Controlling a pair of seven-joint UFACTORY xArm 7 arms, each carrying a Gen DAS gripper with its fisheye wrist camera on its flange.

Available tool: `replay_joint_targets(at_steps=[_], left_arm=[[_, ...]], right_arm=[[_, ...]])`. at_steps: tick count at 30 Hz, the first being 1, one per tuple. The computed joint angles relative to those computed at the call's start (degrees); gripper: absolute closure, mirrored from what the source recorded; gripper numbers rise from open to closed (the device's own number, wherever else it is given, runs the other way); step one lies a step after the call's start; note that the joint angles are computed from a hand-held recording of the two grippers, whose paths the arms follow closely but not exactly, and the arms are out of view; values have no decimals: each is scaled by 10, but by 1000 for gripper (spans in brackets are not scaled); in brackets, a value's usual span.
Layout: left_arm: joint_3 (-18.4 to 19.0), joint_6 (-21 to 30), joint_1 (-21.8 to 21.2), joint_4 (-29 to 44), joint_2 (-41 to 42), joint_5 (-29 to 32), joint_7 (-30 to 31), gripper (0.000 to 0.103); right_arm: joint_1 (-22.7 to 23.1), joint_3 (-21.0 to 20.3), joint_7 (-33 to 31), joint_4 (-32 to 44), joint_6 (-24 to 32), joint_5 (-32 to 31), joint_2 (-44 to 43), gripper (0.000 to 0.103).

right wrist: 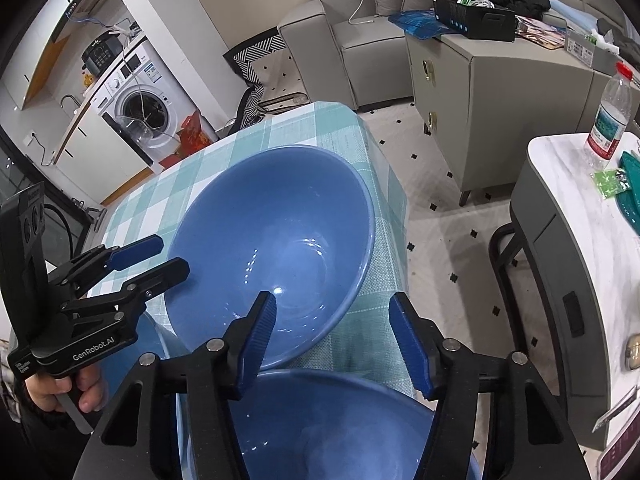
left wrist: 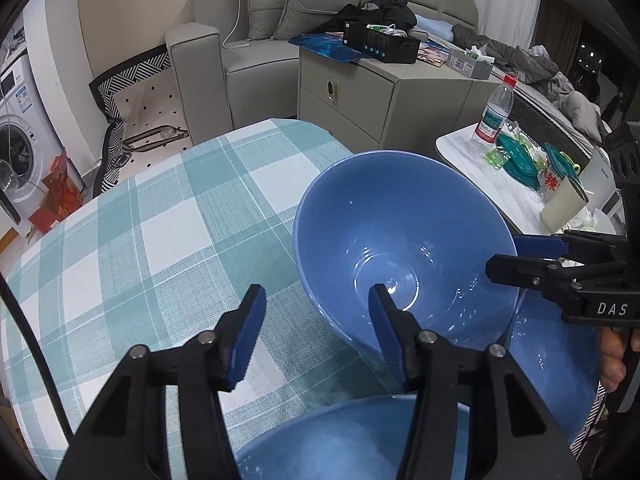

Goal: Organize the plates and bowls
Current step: 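Close the right gripper on the blue bowl rim while the left gripper also closes on it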

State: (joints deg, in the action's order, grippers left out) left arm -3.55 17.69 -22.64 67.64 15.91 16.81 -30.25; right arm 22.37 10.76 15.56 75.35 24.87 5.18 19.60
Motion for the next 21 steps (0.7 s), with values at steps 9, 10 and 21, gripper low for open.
replay_joint_targets(at_steps=[9, 10, 21], left_arm=[[-9, 4, 4, 11, 11, -19, 23, 66], [-9, 3, 4, 11, 11, -21, 25, 68], [1, 7, -5, 12, 10, -6, 19, 78]], right_arm=[[-2, 4, -10, 9, 1, 8, 11, 54], [-2, 5, -13, 8, -1, 10, 11, 59], [5, -2, -8, 13, 4, -1, 15, 75]])
